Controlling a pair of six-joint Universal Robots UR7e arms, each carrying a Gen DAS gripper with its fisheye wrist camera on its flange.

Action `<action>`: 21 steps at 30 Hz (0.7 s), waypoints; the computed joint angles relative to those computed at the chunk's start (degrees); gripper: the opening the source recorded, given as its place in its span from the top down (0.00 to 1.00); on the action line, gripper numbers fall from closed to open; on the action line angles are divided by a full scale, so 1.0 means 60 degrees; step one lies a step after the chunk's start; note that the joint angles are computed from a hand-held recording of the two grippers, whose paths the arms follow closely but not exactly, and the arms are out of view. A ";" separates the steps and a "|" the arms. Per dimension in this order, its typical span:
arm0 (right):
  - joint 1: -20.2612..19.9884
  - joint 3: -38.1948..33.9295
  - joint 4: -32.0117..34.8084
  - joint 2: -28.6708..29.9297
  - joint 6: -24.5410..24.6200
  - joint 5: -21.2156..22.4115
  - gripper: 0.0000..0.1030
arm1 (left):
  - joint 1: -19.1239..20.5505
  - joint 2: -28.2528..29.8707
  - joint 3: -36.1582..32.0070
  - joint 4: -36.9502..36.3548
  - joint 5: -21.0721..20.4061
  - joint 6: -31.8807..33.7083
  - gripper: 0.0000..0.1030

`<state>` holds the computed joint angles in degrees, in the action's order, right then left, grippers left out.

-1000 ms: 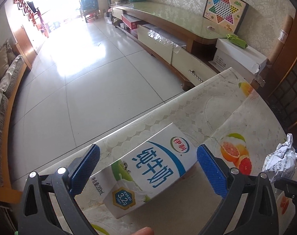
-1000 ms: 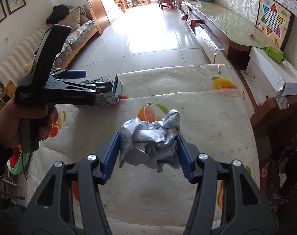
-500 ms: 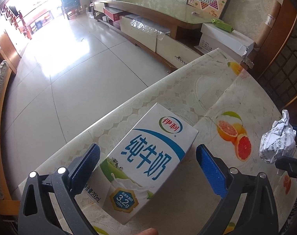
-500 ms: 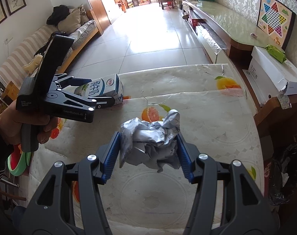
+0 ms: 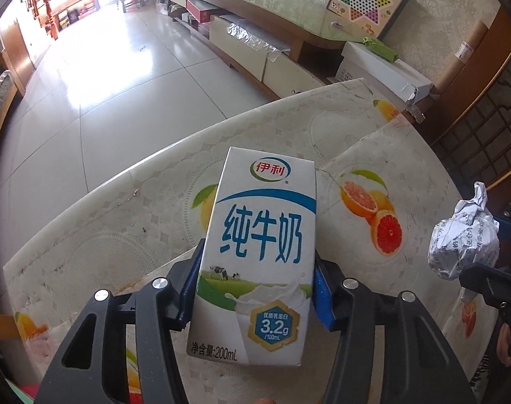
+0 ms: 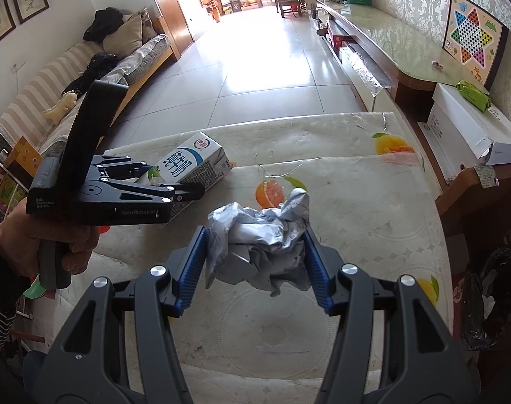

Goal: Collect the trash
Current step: 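Grasp the white milk carton with the left tool while the right tool grasps the crumpled foil, then carry the milk carton and foil over the red bin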

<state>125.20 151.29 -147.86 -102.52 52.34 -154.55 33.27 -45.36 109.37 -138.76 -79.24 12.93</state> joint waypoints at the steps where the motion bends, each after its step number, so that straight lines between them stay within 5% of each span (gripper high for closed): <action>1: 0.0068 -0.0054 0.0148 0.0018 0.0100 -0.0016 0.47 | -0.0037 -0.0098 0.0118 -0.0056 0.0017 -0.0097 0.50; 14: 0.1960 -0.1689 0.4443 0.0557 0.3009 -0.0506 0.47 | -0.0791 -0.2957 0.1611 -0.0150 0.0671 -0.1857 0.50; 21: 0.2856 -0.2668 0.5241 0.1782 0.3569 -0.0444 0.47 | -0.0718 -0.5103 0.2031 0.0867 0.1633 -0.2648 0.50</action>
<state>142.33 135.29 -116.42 -91.83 73.76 -157.21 28.96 -75.98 121.56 -133.56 -69.45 -2.95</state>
